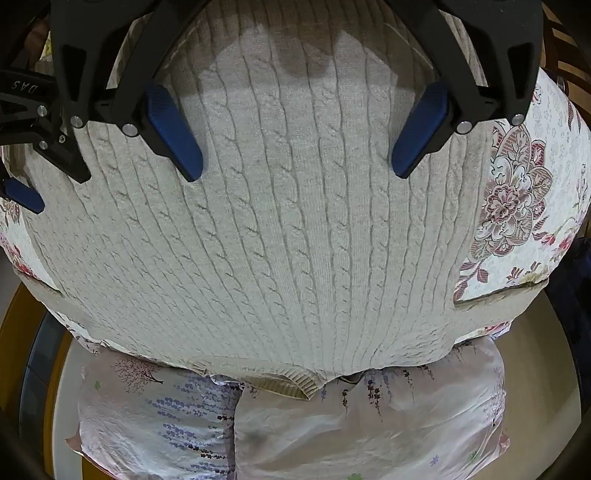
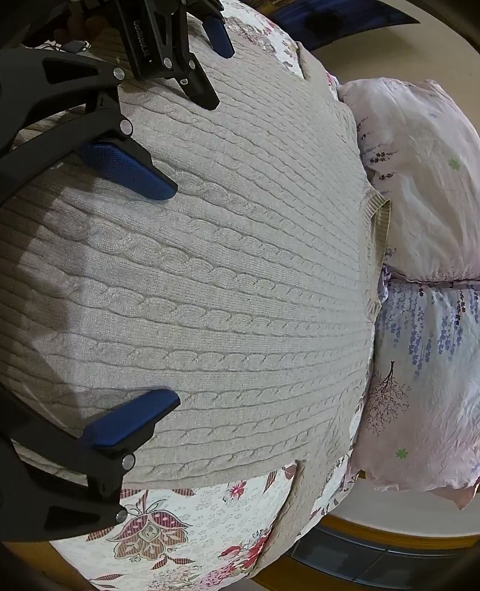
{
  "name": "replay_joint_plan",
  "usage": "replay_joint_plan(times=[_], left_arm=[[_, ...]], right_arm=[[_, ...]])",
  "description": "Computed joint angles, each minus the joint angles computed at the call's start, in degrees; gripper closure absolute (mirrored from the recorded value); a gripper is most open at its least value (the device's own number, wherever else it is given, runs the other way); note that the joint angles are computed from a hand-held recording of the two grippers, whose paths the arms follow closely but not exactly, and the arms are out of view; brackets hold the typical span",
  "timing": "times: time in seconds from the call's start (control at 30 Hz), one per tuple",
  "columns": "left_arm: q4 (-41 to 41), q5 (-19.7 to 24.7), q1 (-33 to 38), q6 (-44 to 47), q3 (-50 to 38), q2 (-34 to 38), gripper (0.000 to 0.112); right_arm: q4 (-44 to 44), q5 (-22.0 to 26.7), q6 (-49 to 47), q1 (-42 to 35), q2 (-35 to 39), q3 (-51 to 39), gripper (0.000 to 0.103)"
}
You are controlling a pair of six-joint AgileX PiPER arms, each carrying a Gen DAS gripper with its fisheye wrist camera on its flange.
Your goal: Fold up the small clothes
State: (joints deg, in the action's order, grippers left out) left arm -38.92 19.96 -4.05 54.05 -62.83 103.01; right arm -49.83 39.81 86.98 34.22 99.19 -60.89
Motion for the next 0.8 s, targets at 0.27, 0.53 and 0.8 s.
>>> replay_joint_plan(times=[0.27, 0.53, 0.8], left_arm=[[-0.4, -0.2, 0.0, 0.4, 0.1, 0.0, 0.011], [-0.5, -0.2, 0.0, 0.6, 0.2, -0.1, 0.011], [-0.7, -0.3, 0.0, 0.7, 0.2, -0.1, 0.011]], right_arm=[[-0.2, 0.0, 0.1, 0.0, -0.1, 0.0, 0.002], [-0.2, 0.0, 0.2, 0.1, 0.0, 0.0, 0.002], [-0.2, 0.0, 0.2, 0.1, -0.1, 0.0, 0.002]])
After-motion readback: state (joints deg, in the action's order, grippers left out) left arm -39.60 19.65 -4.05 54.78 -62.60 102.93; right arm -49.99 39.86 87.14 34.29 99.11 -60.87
